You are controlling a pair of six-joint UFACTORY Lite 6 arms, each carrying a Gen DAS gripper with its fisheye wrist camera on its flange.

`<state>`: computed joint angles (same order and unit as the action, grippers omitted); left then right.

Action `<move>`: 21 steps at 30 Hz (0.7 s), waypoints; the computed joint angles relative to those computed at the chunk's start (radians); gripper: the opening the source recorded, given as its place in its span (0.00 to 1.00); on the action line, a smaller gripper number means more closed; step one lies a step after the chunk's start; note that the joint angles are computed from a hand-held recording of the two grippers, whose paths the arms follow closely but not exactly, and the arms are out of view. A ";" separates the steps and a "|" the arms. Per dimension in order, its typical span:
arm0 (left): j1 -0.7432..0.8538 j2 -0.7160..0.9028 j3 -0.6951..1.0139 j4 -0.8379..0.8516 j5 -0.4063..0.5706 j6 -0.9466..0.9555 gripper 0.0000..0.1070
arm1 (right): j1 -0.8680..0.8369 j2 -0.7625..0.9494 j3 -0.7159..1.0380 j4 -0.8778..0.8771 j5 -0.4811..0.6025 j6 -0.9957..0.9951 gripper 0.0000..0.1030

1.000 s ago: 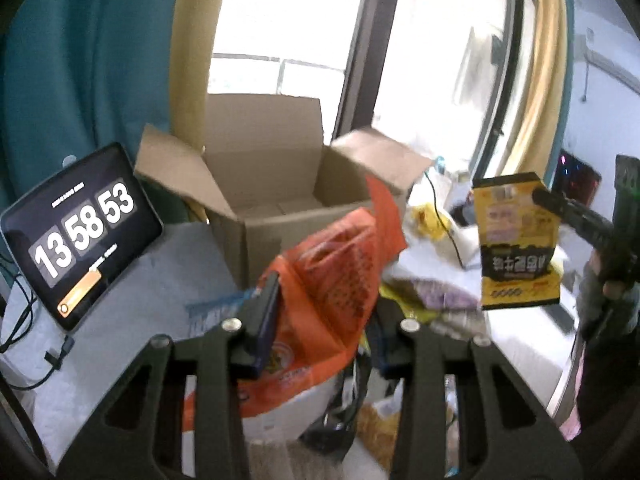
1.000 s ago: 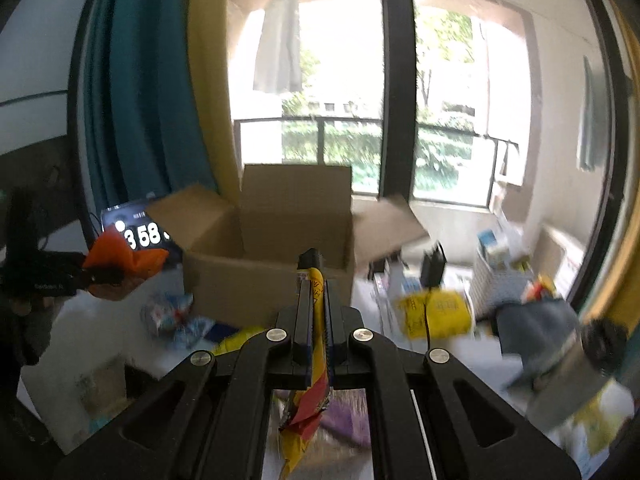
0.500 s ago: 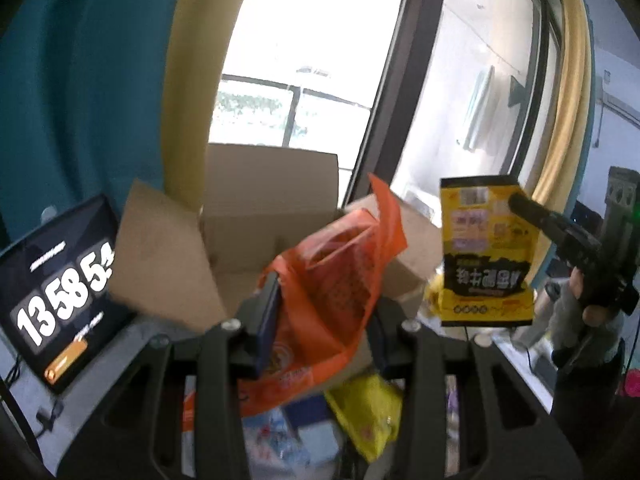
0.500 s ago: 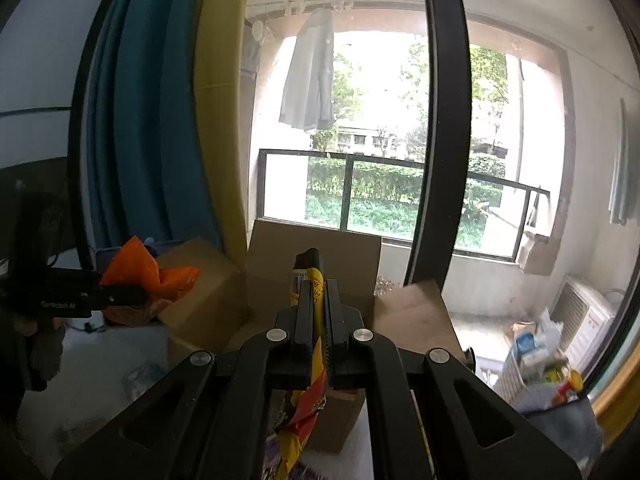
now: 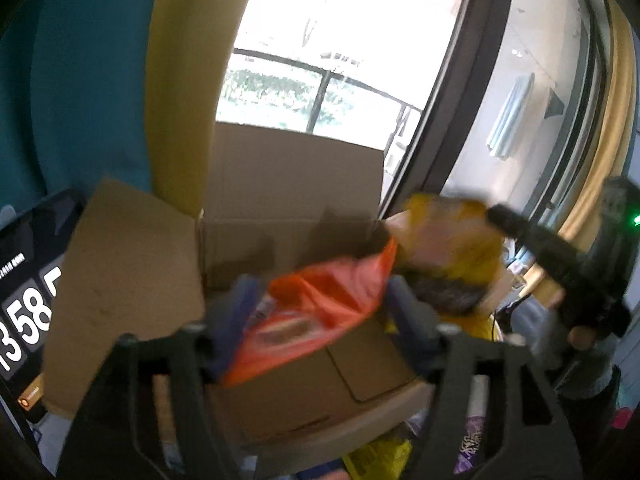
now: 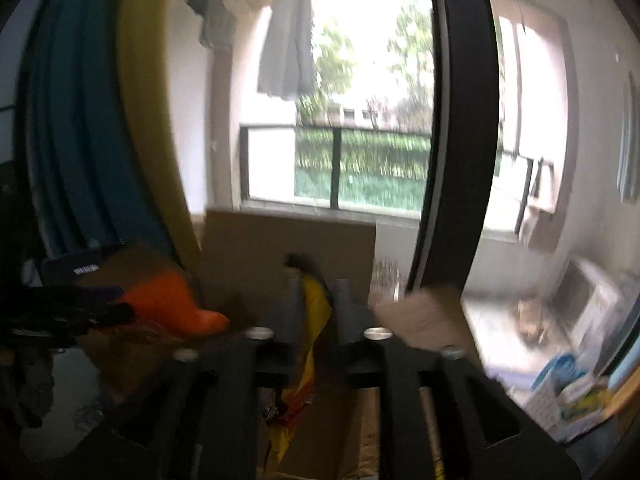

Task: Organize snacks
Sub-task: 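Carry the yellow-black packet into the box and release it with the right gripper, then grasp the clear blue-labelled bag with the left gripper while the right reaches the purple packet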

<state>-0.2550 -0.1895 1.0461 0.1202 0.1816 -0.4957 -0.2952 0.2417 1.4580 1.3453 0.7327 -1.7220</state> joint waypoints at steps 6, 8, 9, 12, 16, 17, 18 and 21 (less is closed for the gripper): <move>-0.007 -0.011 -0.046 0.101 0.005 -0.105 0.74 | 0.023 0.072 -0.078 -0.109 -0.096 -0.009 0.32; -0.002 -0.026 -0.069 0.084 0.001 -0.087 0.74 | 0.022 0.057 -0.142 -0.126 -0.121 -0.032 0.32; -0.001 -0.044 -0.088 0.089 0.003 -0.091 0.74 | 0.025 0.057 -0.158 -0.149 -0.133 -0.025 0.32; -0.011 -0.099 -0.141 0.142 0.018 -0.144 0.74 | 0.001 0.044 -0.205 -0.164 -0.112 -0.011 0.32; -0.040 -0.210 -0.242 0.238 0.047 -0.240 0.74 | -0.031 0.027 -0.213 -0.207 -0.059 0.057 0.32; -0.054 -0.247 -0.271 0.284 0.061 -0.288 0.74 | -0.034 0.014 -0.235 -0.191 -0.062 0.037 0.32; -0.066 -0.275 -0.293 0.312 0.070 -0.317 0.74 | -0.040 -0.010 -0.261 -0.173 -0.063 0.014 0.32; -0.079 -0.359 -0.339 0.341 0.106 -0.340 0.74 | -0.056 -0.114 -0.361 -0.095 -0.063 -0.076 0.33</move>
